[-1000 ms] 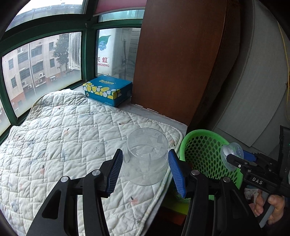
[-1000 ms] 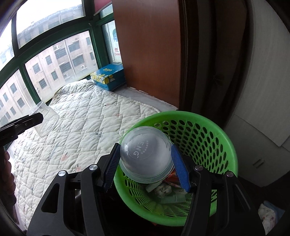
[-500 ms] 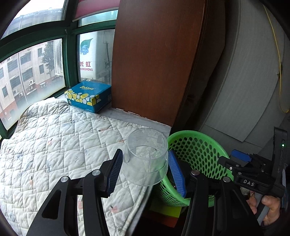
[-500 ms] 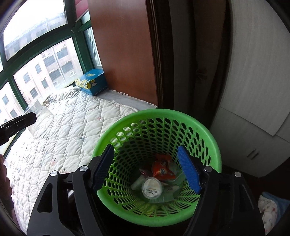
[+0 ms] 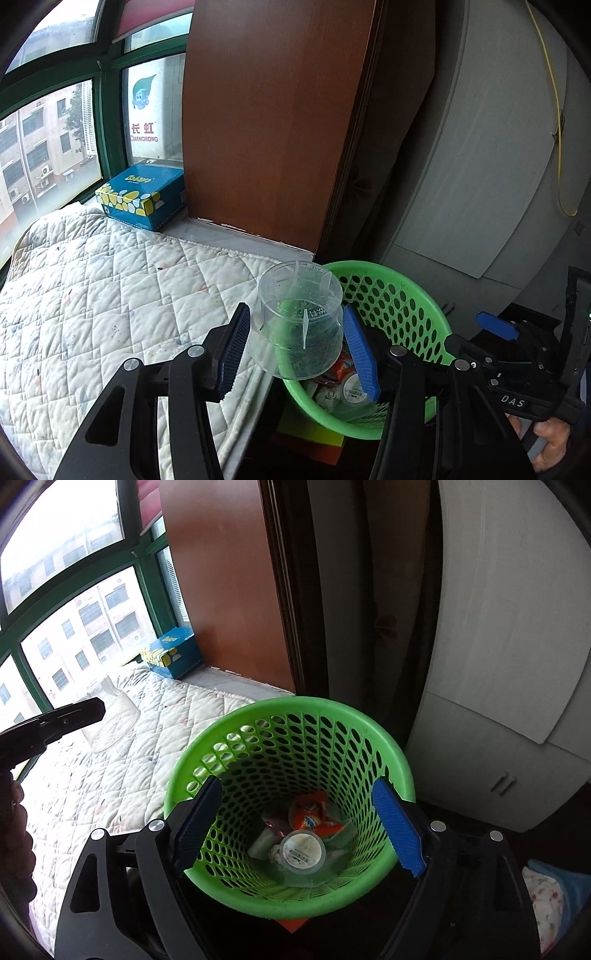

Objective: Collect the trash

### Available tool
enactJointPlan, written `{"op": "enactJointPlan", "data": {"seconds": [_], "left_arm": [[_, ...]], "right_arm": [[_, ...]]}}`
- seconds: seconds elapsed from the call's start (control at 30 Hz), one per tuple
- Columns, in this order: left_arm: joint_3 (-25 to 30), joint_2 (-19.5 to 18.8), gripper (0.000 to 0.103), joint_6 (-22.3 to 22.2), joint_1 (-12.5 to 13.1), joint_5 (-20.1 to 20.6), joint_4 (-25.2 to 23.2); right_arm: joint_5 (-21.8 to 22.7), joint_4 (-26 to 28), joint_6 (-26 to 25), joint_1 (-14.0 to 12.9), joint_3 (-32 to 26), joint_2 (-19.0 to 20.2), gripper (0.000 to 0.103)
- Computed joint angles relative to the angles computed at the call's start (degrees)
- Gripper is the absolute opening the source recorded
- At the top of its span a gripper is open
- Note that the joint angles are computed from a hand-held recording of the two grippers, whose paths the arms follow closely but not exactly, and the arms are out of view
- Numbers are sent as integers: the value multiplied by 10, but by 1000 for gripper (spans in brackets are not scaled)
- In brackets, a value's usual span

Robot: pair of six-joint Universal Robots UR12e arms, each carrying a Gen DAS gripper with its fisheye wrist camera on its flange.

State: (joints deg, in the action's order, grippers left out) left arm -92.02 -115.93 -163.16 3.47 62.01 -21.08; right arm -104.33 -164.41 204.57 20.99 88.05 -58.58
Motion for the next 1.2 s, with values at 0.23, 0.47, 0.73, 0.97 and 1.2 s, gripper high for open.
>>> {"op": "enactJointPlan", "data": {"seconds": [0.23,0.47,0.73,0.97,1.2], "left_arm": [[6,-4,50,11,-16,0,-25],[13,-9,51,23,-30,1,-32],[10,-7,56,23,-32,3,-32],[-1,0,64,-3,-22,19,-8],[-23,14,82,-31,-6,38,40]], "right_arm": [[-1,-8,12,-3,17,-9,84],[2,-15,23,-6,29,-14,84],[3,-25,27,-7,36,-18,84],[8,-29,21,-3,31,-15,86],[21,-36,7,2,16,-6,90]]}}
